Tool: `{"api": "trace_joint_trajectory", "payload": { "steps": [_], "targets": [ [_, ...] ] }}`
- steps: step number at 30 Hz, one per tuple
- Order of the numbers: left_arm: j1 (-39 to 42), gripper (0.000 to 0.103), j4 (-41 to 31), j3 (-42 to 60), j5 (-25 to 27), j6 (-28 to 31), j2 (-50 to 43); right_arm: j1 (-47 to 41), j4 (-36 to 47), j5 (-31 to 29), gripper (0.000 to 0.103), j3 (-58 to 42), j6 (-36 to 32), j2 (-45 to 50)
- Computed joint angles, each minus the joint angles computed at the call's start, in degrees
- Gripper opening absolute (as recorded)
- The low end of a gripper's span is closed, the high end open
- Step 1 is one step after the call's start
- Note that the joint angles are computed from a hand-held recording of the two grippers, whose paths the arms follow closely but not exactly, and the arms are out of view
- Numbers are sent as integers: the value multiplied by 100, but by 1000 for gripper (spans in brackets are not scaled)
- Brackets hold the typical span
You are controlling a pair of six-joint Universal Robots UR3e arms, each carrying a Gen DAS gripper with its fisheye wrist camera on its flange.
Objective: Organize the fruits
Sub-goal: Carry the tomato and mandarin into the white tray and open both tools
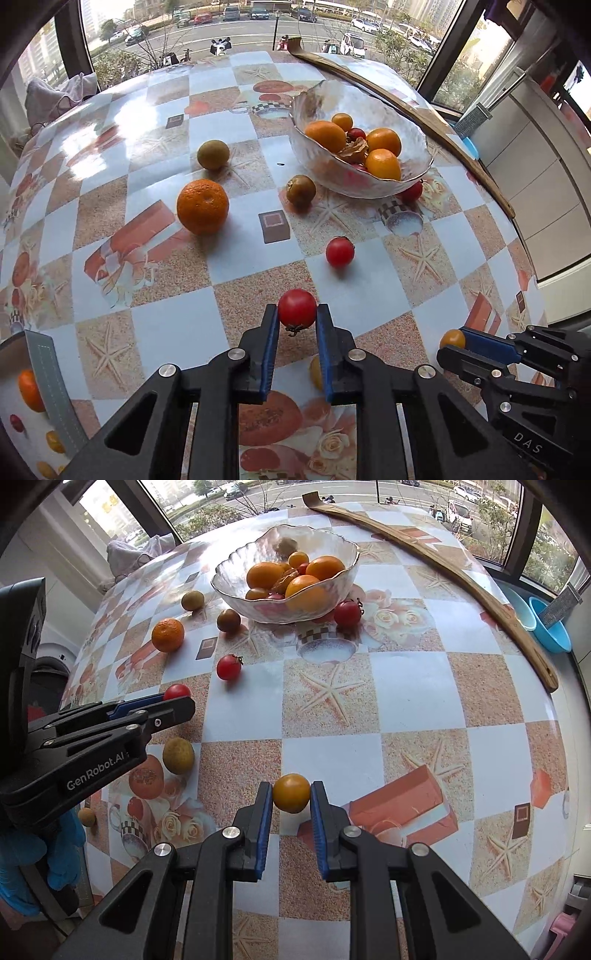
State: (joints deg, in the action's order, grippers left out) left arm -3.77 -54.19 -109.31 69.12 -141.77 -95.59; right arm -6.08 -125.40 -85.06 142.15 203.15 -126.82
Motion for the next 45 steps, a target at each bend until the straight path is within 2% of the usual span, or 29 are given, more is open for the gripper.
{"api": "trace_joint_trajectory", "payload": {
  "steps": [4,10,18,26,33,40,45],
  "targets": [
    [512,21,-339,-189,-192,247,538,177,44,-5,22,-213,141,118],
    [1468,21,-862,-393,-405,726,1312,858,-246,-136,22,-899,535,948],
    [3308,21,-1465,-409,-414,1593,1826,2033,-824,-198,22,-2387,991,2836],
    [5105,21,-1640,-467,-167,2423,1805,3050,-861,-22,22,-4579,1136,4926],
    [5931,21,-1531,-938,100,3009,1813,3602,-263,321,22,-6690,983,6560],
    [5981,21,-1108,-1385,271,3162,1740,3827,727,442,22,-8450,892,7827],
    [5879,21,-781,-1509,406,3098,1633,3923,1733,374,22,-9879,611,8659]
  ]
}}
